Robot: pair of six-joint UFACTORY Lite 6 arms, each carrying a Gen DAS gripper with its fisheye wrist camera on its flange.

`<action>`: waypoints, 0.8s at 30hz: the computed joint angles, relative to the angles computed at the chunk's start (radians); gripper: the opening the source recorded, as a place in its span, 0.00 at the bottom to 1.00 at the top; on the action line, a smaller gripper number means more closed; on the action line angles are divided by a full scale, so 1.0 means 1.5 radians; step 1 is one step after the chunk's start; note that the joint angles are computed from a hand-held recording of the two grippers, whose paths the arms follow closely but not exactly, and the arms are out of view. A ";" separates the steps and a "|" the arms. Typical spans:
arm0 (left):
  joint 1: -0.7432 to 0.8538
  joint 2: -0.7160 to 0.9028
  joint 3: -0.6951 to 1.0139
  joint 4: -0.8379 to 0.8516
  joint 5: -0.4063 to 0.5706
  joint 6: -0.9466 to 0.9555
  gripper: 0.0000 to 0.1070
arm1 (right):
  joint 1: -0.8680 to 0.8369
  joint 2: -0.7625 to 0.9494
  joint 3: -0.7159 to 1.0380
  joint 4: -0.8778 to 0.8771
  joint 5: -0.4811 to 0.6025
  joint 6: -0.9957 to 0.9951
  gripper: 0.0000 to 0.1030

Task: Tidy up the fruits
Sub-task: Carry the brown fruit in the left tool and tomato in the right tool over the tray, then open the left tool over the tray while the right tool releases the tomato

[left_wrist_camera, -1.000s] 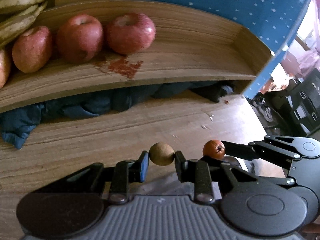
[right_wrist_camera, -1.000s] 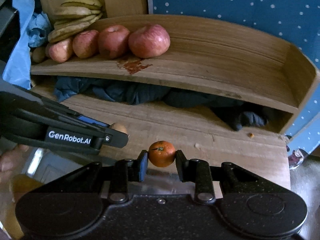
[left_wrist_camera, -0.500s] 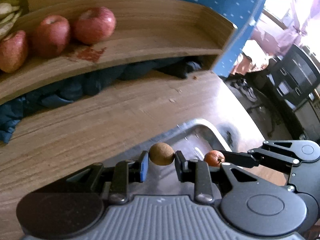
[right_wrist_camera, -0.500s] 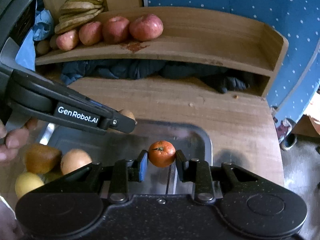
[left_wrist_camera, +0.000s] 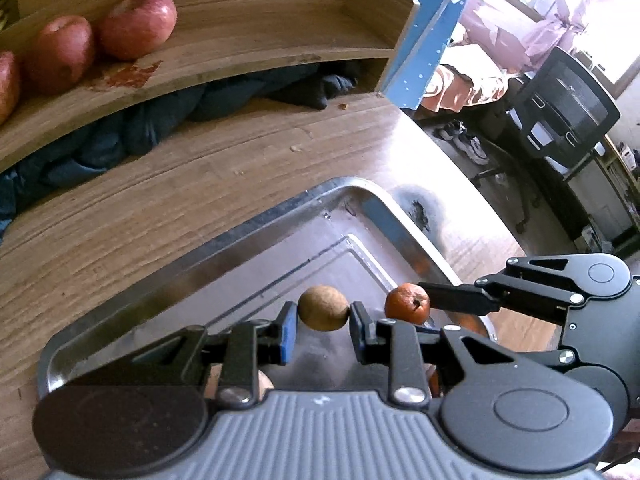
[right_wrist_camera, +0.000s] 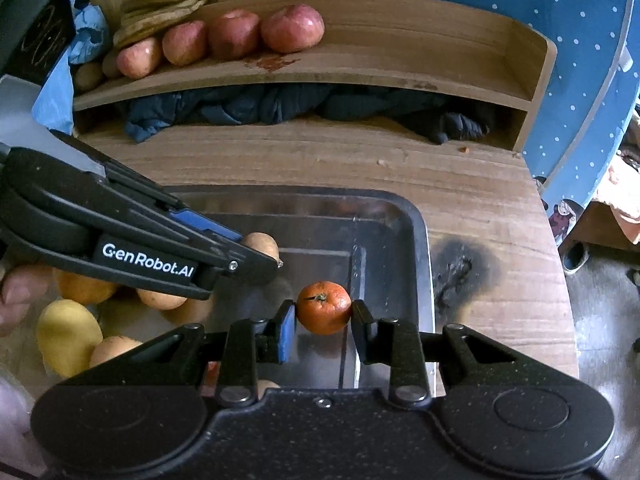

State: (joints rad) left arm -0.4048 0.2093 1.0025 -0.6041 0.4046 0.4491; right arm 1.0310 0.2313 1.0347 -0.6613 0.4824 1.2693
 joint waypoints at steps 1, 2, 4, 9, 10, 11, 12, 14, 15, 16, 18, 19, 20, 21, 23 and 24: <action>0.000 -0.001 -0.001 0.000 0.001 0.001 0.29 | 0.004 -0.002 -0.002 -0.001 0.002 0.006 0.30; -0.001 0.000 0.000 0.001 0.001 0.002 0.29 | 0.008 -0.004 -0.005 -0.003 0.003 0.013 0.30; -0.001 -0.004 -0.005 0.005 0.003 0.003 0.29 | 0.015 -0.006 -0.008 -0.005 0.008 0.023 0.30; -0.007 0.000 -0.011 0.012 -0.003 0.000 0.29 | 0.027 -0.005 -0.018 -0.009 0.010 0.042 0.30; -0.008 -0.001 -0.014 0.014 -0.005 -0.002 0.29 | 0.030 -0.004 -0.020 -0.011 0.010 0.047 0.30; -0.008 -0.001 -0.016 0.014 -0.007 -0.002 0.29 | 0.032 -0.003 -0.022 -0.014 0.009 0.053 0.30; -0.008 -0.001 -0.019 0.013 -0.008 0.000 0.29 | 0.034 -0.002 -0.023 -0.016 0.010 0.057 0.30; -0.008 -0.003 -0.026 0.013 -0.012 0.002 0.29 | 0.037 0.001 -0.025 -0.021 0.010 0.069 0.30; -0.008 -0.004 -0.028 0.013 -0.013 0.004 0.29 | 0.039 0.002 -0.026 -0.023 0.011 0.074 0.30; -0.008 -0.005 -0.031 0.011 -0.015 0.007 0.29 | 0.040 0.004 -0.024 -0.026 0.012 0.078 0.30; -0.007 -0.008 -0.038 0.002 -0.018 0.018 0.29 | 0.043 0.008 -0.023 -0.033 0.014 0.087 0.30; -0.007 -0.010 -0.042 -0.007 -0.020 0.028 0.29 | 0.045 0.011 -0.022 -0.036 0.016 0.092 0.30; -0.007 -0.012 -0.046 -0.011 -0.022 0.033 0.29 | 0.048 0.013 -0.022 -0.041 0.017 0.096 0.30; -0.006 -0.010 -0.047 -0.014 -0.024 0.036 0.29 | 0.050 0.016 -0.020 -0.046 0.019 0.101 0.30; -0.007 -0.012 -0.051 -0.016 -0.028 0.039 0.29 | 0.052 0.019 -0.019 -0.058 0.020 0.113 0.30; -0.007 -0.014 -0.054 -0.010 -0.031 0.034 0.29 | 0.052 0.020 -0.019 -0.062 0.020 0.116 0.30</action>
State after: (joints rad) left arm -0.4154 0.1887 0.9217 -0.6197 0.3587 0.4998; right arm 1.1096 0.2606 1.0059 -0.7539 0.5123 1.4436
